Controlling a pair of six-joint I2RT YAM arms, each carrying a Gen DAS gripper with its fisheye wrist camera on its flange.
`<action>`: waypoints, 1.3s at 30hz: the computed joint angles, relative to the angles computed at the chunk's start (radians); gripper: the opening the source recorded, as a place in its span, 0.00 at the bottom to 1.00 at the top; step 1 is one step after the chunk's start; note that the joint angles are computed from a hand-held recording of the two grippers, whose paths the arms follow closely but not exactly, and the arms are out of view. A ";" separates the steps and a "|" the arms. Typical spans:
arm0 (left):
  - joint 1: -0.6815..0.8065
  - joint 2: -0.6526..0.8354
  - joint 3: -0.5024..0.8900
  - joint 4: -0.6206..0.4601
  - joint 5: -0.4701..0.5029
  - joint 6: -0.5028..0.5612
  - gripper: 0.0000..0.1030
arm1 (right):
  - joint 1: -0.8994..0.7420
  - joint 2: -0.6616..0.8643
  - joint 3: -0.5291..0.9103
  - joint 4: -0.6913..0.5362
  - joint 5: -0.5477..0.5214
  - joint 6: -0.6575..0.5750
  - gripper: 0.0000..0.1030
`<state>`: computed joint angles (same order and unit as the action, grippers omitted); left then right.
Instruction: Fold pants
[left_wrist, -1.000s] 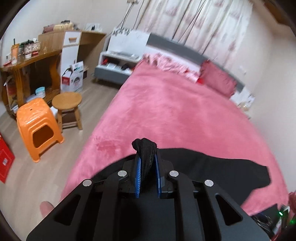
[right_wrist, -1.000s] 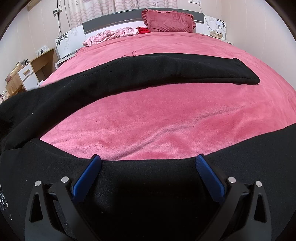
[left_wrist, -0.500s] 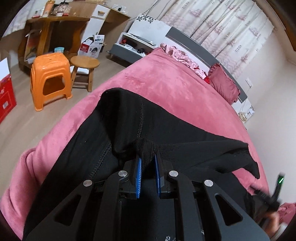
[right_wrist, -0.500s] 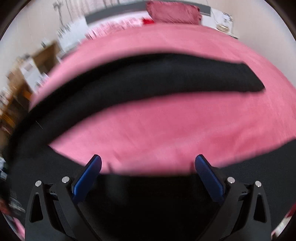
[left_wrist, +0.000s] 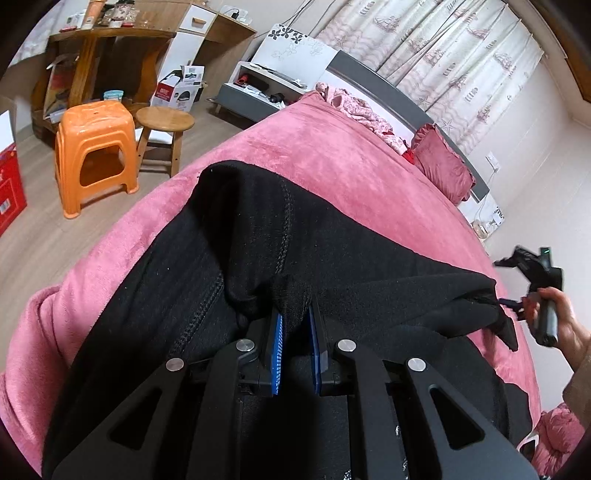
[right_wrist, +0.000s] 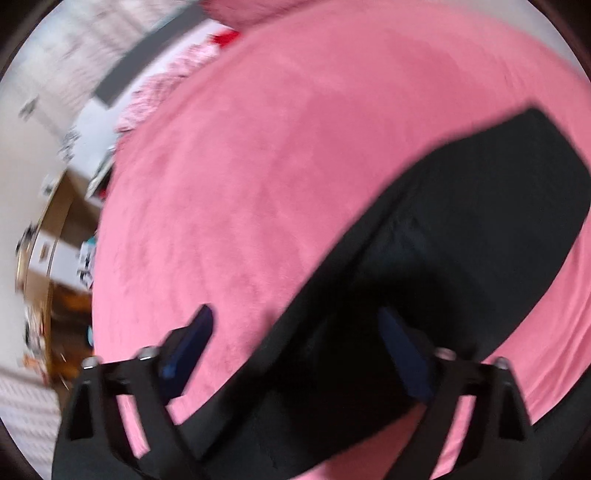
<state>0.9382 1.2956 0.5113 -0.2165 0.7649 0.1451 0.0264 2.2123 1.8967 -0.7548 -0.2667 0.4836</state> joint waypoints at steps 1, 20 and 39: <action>0.002 0.004 0.000 0.001 0.003 0.001 0.11 | -0.009 0.037 0.040 -0.033 -0.001 0.004 0.54; 0.318 0.029 0.308 -0.283 0.461 -0.094 0.11 | -0.382 -0.923 -0.880 0.100 -0.556 -0.473 0.11; 0.576 0.268 0.367 -1.083 0.361 0.699 0.83 | -0.583 -0.839 -1.303 0.087 -0.570 -0.727 0.40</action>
<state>1.5142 1.5637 0.8779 -1.2996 1.1257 0.8438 -0.5561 1.3729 0.5935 -0.6681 -0.8371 -0.2438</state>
